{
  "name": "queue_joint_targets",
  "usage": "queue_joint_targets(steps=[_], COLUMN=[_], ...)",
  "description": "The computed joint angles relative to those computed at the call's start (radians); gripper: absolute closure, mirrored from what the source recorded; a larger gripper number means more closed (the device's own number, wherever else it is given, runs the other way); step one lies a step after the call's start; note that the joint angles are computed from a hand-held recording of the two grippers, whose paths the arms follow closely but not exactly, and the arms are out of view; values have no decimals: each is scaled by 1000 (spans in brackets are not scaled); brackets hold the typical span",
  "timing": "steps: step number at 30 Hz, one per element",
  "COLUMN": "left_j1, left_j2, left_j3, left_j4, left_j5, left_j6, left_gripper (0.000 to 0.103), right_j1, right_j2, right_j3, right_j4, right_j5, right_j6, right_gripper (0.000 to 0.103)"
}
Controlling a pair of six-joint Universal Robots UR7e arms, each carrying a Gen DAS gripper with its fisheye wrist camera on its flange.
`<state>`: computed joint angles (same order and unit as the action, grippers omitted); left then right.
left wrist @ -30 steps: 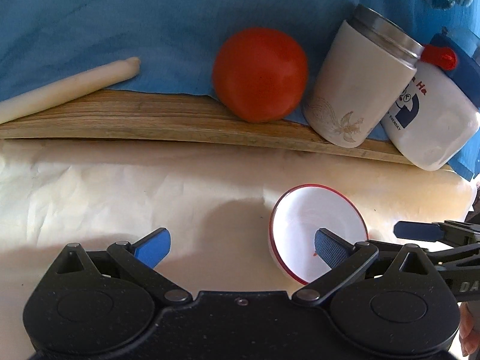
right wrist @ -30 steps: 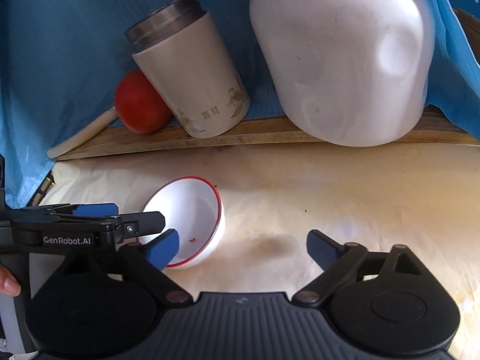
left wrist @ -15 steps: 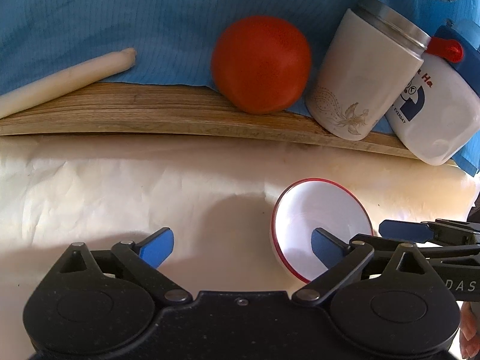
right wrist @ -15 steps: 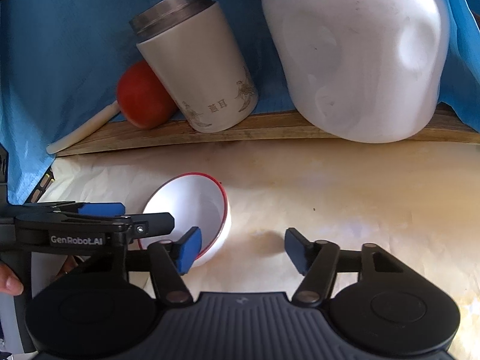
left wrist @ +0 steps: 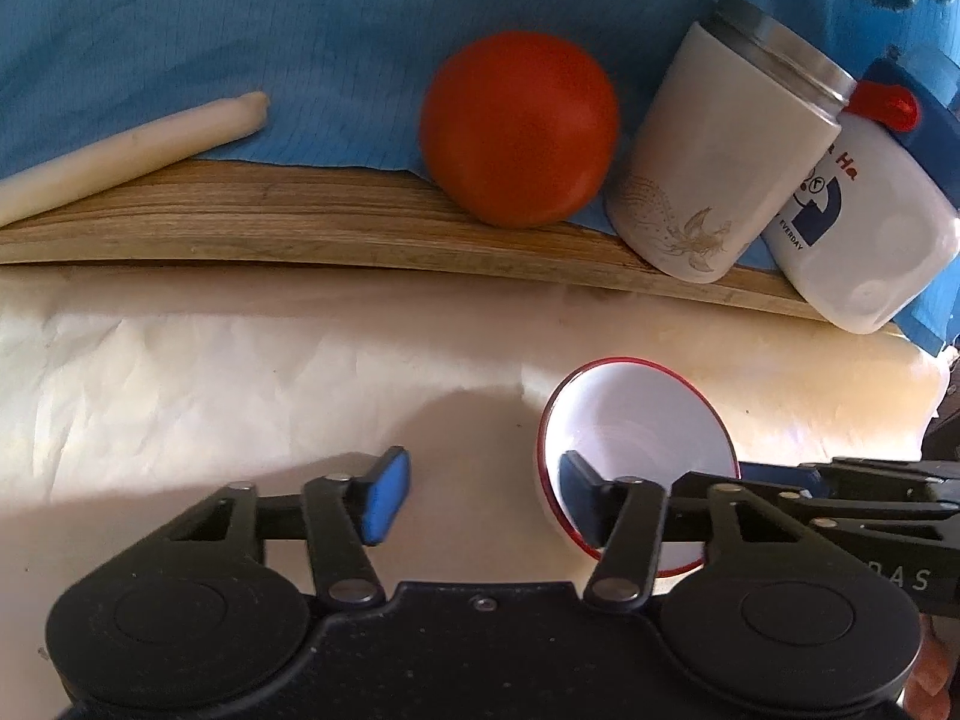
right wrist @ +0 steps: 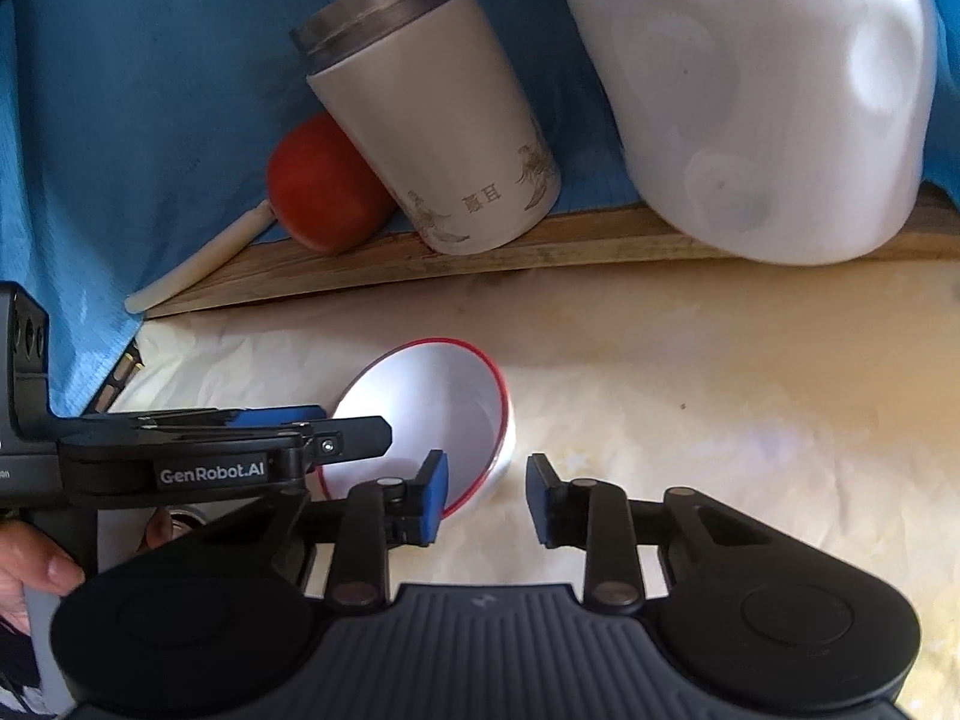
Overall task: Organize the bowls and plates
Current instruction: 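Close both grippers on the second white bowl's rim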
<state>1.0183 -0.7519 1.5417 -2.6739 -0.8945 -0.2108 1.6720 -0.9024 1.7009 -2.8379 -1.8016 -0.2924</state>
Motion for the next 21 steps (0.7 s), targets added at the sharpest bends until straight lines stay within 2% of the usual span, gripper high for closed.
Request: queue_joint_targets(steps=[6,11,13,17,21], left_j1=[6,5,3,-7,-9], left_j2=[-7,-4,-2,-5,-21], left_j3=[-8,-25,-27,-16,-8], left_j4=[27,71,77,74,103], left_j5=[-52,-88,-94,-78,-96], left_j6=[-26,-45,-50,-61,-88], left_gripper=[64,87,92,94,95], right_j1=[-7,-25,-24,-24,-24], right_j2=[-1,-10,-11,-14,-29], right_j3=[-5,-11,-9,-3,12], right_j4=[16,54,56,50,60], right_j5=[22,67,66,64,63], right_j6=[23,69,75,95,118], right_gripper=[77,78,80,83,85])
